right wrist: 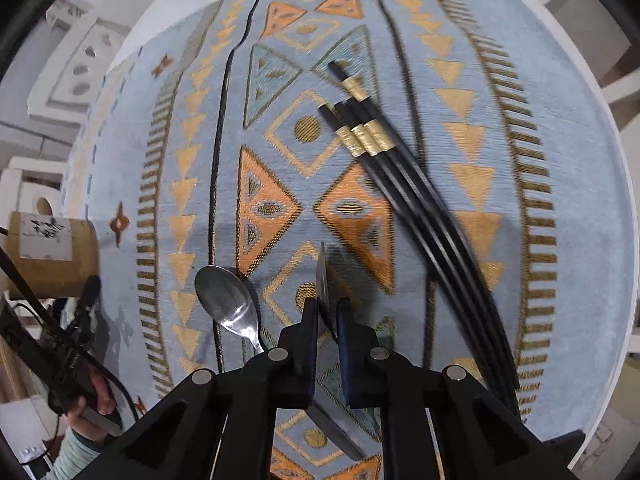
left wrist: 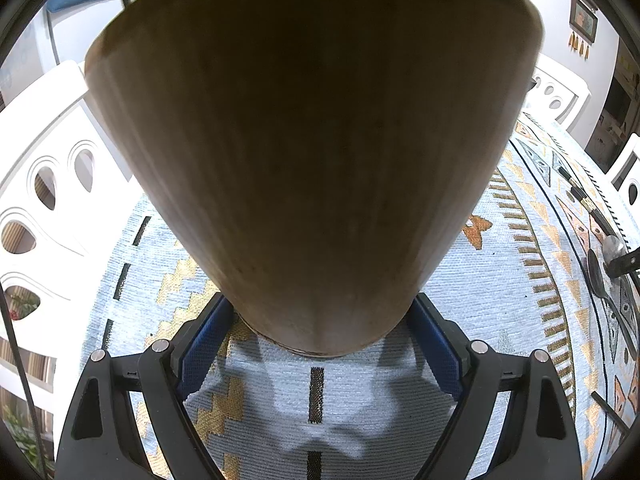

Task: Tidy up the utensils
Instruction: 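Close the right gripper on a silver spoon in the pile, then lift the spoon with the right gripper and carry it over the cup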

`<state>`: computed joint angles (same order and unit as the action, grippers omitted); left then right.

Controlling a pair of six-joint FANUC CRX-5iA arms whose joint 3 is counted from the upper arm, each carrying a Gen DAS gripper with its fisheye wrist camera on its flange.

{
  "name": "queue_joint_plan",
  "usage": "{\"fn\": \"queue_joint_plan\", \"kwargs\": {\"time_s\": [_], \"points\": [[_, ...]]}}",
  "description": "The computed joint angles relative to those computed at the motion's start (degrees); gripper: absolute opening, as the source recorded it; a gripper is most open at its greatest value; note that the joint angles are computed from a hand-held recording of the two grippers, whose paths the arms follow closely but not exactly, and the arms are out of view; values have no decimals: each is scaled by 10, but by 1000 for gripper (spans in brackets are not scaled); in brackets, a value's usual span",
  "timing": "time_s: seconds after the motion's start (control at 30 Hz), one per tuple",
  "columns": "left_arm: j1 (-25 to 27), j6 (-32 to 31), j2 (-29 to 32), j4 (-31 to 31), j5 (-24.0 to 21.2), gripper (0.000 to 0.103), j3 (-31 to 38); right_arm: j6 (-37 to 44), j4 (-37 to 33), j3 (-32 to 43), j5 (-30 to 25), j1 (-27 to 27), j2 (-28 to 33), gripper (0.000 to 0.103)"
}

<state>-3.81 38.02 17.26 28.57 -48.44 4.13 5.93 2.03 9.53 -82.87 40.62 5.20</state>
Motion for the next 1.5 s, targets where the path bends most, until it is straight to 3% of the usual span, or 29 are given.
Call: {"fn": "queue_joint_plan", "kwargs": {"time_s": [0.23,0.6,0.8,0.97,1.17,1.3,1.5], "points": [[1,-1,1,1,0,89,0,9,34,31,-38,5,30,5],[1,-1,1,1,0,89,0,-70,237,22,-19,87,-8,4],[1,-1,1,1,0,89,0,-83,340,53,-16,120,8,4],[1,-1,1,1,-1,89,0,-51,436,124,24,122,52,4],[1,0,1,1,-1,89,1,-22,526,223,149,102,129,4],[1,0,1,1,-1,89,1,34,520,340,180,89,212,4],[1,-1,1,1,-1,89,0,116,482,522,184,80,335,4]]}}
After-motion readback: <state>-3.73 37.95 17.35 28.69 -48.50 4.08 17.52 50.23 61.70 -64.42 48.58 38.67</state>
